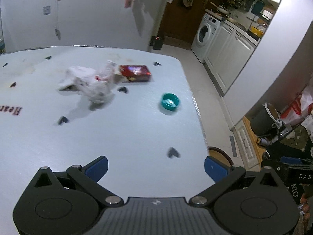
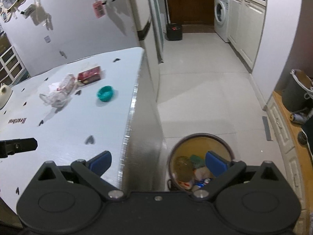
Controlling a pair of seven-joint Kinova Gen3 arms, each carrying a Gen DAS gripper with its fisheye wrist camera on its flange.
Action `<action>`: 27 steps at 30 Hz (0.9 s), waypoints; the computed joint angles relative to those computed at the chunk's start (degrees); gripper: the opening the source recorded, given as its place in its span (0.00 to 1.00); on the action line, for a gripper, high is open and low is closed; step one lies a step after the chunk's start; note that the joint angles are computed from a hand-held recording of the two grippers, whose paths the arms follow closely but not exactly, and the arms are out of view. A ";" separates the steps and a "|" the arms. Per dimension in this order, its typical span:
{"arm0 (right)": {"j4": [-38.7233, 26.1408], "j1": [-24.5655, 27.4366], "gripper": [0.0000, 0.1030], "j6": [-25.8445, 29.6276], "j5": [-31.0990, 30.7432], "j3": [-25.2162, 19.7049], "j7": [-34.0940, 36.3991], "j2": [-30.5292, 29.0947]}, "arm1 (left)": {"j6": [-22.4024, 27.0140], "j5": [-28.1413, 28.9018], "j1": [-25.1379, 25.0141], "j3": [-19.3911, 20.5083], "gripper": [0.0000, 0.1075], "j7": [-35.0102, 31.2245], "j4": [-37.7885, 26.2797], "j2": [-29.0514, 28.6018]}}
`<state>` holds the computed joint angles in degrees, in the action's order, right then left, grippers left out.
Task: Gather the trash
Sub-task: 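Move both open tools back over the table toward the remaining trash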
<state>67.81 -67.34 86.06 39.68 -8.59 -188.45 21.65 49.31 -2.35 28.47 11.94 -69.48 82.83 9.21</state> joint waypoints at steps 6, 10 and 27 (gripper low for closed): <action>-11.56 -1.12 1.00 1.44 0.14 3.02 4.06 7.79 | -2.61 4.74 -5.52 -1.25 0.96 -7.59 1.88 -1.05; -18.23 -2.09 1.00 2.12 -0.67 6.22 6.48 12.30 | -3.66 7.74 -8.58 -1.87 0.96 -11.83 0.80 0.11; -34.98 1.39 1.00 -0.94 -5.09 15.76 13.34 25.05 | -2.35 12.35 -12.69 -2.20 0.96 -20.91 -19.17 18.19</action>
